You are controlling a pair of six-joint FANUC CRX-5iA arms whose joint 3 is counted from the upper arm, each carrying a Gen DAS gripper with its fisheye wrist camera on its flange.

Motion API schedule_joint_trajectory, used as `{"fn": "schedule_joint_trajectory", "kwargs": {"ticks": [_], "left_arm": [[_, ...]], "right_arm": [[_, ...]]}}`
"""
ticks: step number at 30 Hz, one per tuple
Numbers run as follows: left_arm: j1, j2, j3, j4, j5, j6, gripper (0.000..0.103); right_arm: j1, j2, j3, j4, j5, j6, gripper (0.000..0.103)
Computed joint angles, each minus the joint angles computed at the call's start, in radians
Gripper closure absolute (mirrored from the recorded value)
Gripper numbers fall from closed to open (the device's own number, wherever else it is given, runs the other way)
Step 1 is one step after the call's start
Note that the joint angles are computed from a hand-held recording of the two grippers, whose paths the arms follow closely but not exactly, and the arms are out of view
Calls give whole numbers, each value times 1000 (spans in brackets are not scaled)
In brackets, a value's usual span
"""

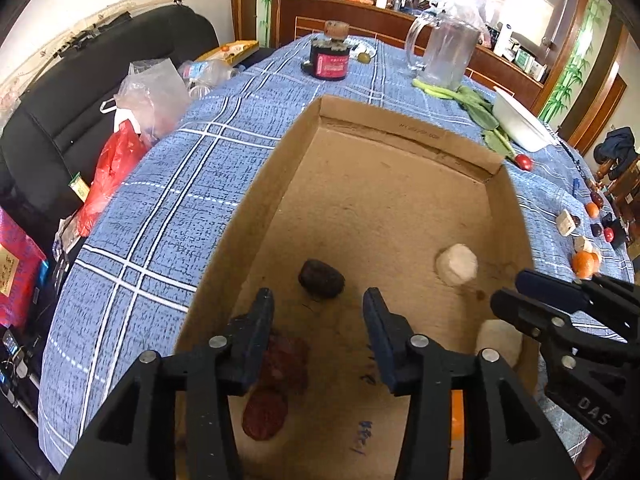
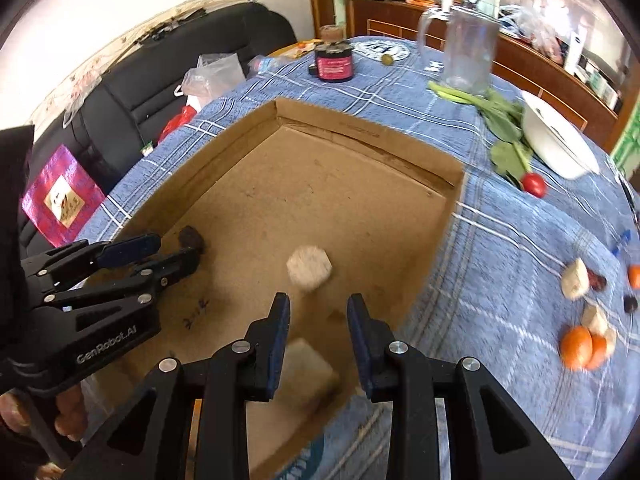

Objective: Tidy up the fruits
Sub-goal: 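Lift both open tools out of the tray back over the table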

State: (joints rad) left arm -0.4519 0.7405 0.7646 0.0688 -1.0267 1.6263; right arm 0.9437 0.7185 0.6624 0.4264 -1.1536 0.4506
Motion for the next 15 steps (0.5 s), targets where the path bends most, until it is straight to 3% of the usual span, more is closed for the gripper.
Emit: {"fn": "schedule_joint_trajectory", "kwargs": {"ticks": [3, 7, 11, 15], "left_arm": [[-17, -31, -38, -9, 27, 1, 52], [-52, -63, -71, -22, 53, 10, 48], [-101, -68, -51, -62, 35, 47, 41], [-157, -51, -1, -101, -3, 86, 39]], "right_arm": [[20, -66, -103, 37, 27, -81, 56], [44, -154, -243, 91, 63, -177, 50], [71, -255, -407, 172, 76, -284, 49], [90, -383, -602, 229, 100, -406, 36]]}}
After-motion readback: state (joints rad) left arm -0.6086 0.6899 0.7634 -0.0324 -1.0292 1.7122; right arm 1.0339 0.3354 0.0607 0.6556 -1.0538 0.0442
